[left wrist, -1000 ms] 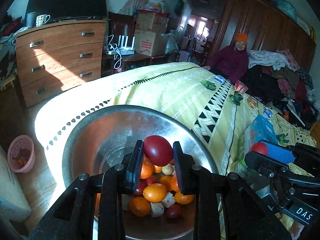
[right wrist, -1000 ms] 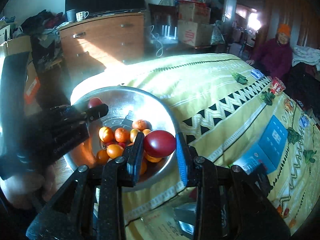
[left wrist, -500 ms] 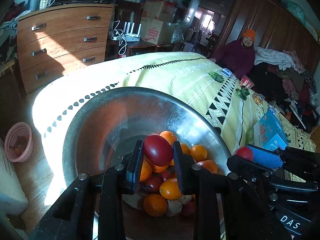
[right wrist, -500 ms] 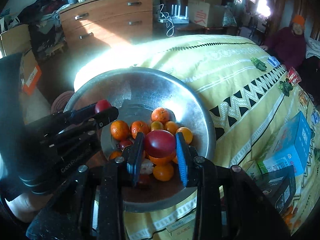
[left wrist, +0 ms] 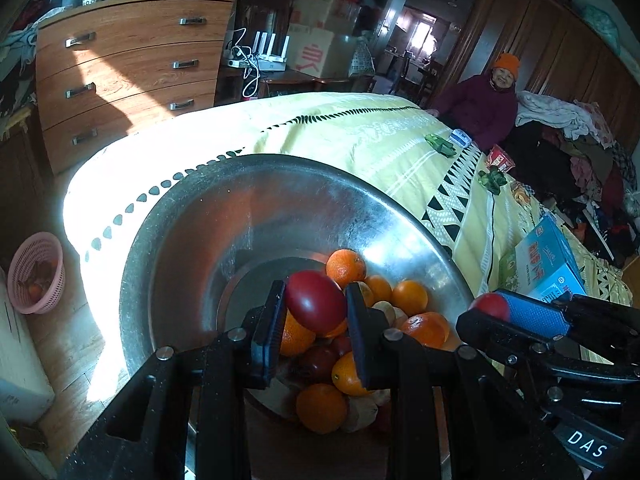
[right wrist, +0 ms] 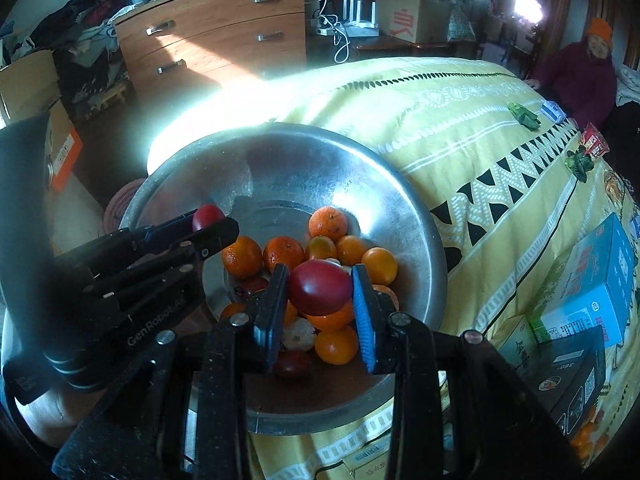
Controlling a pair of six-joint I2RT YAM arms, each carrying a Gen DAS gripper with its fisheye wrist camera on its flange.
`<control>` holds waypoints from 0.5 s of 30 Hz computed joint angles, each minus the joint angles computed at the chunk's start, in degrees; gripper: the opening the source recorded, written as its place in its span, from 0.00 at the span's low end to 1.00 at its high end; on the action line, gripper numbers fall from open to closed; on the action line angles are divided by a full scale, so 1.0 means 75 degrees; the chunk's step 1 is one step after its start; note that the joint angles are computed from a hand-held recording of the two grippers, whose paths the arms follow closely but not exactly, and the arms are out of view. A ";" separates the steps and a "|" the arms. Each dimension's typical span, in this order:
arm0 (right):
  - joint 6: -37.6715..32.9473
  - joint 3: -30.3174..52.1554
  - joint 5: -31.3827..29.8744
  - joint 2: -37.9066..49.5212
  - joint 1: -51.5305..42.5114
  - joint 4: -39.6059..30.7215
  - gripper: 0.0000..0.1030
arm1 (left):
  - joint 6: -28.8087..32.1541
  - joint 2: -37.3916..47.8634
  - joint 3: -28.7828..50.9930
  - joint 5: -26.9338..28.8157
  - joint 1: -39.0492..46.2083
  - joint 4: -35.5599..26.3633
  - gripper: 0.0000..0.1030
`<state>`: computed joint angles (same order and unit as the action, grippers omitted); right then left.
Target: Organize fruits
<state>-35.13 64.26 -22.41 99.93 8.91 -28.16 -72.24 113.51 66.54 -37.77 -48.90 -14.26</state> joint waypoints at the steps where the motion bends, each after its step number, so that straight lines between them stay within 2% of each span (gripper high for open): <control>1: -0.0003 0.0013 0.0001 0.0032 -0.0002 -0.0013 0.31 | -0.0004 0.0005 0.0004 0.0017 -0.0001 -0.0008 0.30; 4: 0.0009 0.0045 -0.0021 0.0082 -0.0008 -0.0047 0.31 | -0.0013 0.0013 0.0025 -0.0076 -0.0034 -0.0015 0.45; 9: 0.0066 0.0004 -0.0007 0.0033 -0.0013 0.0047 0.33 | -0.0086 0.0001 0.0118 -0.0210 -0.0067 -0.0159 0.57; 11: 0.0127 -0.0047 -0.0011 -0.0039 -0.0060 0.0149 0.49 | -0.0235 -0.0015 0.0158 -0.0332 -0.0087 -0.0308 0.65; 13: 0.0191 -0.0060 -0.0082 -0.0107 -0.0165 0.0214 0.56 | -0.0345 -0.0078 0.0101 -0.0451 -0.0109 -0.0303 0.76; 15: 0.0176 -0.0056 -0.0184 -0.0194 -0.0272 0.0186 0.61 | -0.0386 -0.0111 0.0109 -0.0505 -0.0124 -0.0338 0.76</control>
<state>-33.81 63.84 -23.79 98.48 6.87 -26.76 -75.14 112.67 67.35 -41.56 -49.83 -16.79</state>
